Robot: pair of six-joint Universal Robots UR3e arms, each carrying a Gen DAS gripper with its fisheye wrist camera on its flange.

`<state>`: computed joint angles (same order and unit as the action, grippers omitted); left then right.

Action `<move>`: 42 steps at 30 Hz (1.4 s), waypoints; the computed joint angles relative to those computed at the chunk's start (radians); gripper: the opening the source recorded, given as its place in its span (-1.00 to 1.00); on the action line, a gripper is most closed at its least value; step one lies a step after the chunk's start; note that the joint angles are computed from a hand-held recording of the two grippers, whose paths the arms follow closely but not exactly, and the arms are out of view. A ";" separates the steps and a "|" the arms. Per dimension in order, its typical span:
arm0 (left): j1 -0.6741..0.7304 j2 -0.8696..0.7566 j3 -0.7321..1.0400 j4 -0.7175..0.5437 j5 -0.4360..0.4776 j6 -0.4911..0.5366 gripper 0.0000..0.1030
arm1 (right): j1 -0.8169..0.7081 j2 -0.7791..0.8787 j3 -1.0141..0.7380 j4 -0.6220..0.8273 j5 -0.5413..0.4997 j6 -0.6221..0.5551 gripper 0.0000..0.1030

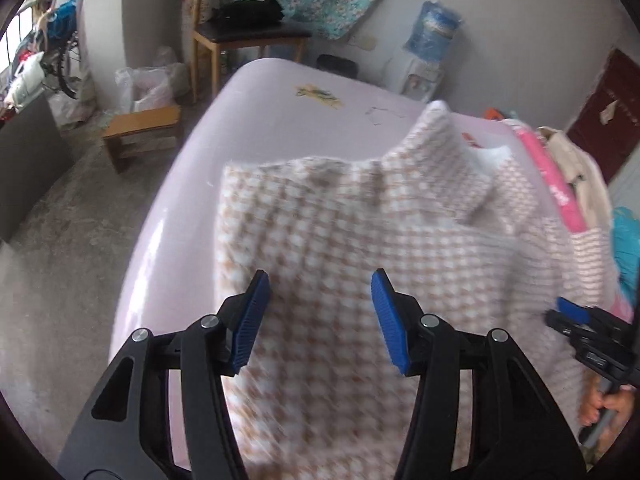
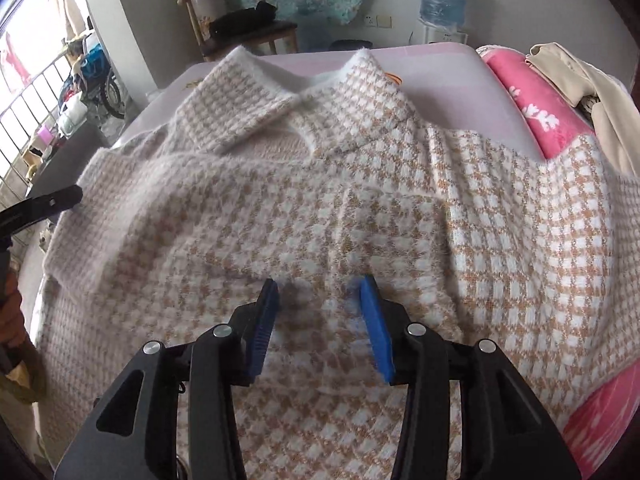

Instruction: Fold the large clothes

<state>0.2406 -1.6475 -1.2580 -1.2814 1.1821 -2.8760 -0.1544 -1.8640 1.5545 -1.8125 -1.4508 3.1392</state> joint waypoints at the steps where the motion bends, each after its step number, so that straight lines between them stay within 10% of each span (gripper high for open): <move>1: -0.007 -0.052 0.042 -0.011 0.031 -0.016 -0.06 | -0.014 -0.005 -0.001 0.012 0.007 -0.004 -0.17; 17: -0.030 -0.063 0.024 0.075 0.087 -0.034 -0.03 | 0.290 0.496 -0.463 -0.029 -0.034 0.038 -0.13; 28: -0.003 0.162 -0.057 -0.020 -0.033 0.070 0.44 | 0.224 0.151 -0.201 0.011 -0.152 0.096 0.16; 42: -0.295 0.191 -0.309 0.174 0.242 -0.030 0.76 | 0.140 -0.042 0.068 -0.032 -0.152 0.053 0.42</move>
